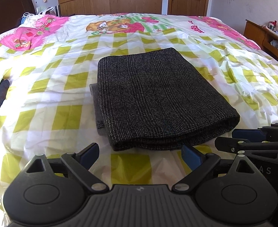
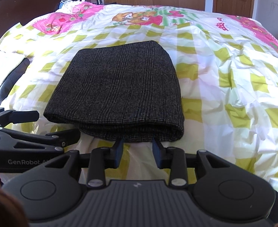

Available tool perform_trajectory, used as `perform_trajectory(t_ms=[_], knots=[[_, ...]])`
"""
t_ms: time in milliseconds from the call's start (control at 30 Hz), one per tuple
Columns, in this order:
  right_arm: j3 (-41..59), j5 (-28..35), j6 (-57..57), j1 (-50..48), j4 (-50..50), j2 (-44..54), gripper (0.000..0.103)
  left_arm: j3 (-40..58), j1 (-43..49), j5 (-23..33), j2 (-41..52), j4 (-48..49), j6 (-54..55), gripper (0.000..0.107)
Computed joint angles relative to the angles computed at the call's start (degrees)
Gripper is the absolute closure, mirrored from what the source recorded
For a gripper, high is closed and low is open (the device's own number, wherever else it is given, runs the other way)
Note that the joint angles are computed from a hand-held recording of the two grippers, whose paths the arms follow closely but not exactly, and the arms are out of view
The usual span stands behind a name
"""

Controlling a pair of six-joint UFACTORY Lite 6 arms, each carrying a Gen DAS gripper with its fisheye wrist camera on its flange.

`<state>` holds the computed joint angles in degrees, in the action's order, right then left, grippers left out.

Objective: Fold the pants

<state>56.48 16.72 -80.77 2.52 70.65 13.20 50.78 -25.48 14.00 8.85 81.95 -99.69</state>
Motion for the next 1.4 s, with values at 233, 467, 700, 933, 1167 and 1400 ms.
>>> perform_trajectory(t_ms=[233,467,700,933,1167,1400], knots=[[-0.1,0.4,2.3,-0.2,-2.1,-0.2,0.068,0.4,0.2,-0.8,0.7,-2.9,2.5,0.004],[-0.7,0.9,4.6,-0.4,-3.9,-0.6,0.068,1.1,-0.2,0.0,1.5,-5.8,5.4,0.004],[-0.6,1.0,5.2,-0.3,-4.3,-0.4,0.068,2.5,-0.6,1.9,2.7,-8.4,7.7,0.004],[0.0,1.4,6.7,-0.5,-5.4,0.4,0.068,2.5,-0.7,2.2,2.9,-8.7,7.6,0.004],[-0.2,1.3,6.3,-0.4,-4.9,0.5,0.068,2.5,-1.0,2.5,2.9,-8.6,7.5,0.004],[-0.2,1.3,6.1,-0.4,-4.8,0.5,0.068,2.5,-1.0,2.6,2.9,-8.3,7.3,0.004]])
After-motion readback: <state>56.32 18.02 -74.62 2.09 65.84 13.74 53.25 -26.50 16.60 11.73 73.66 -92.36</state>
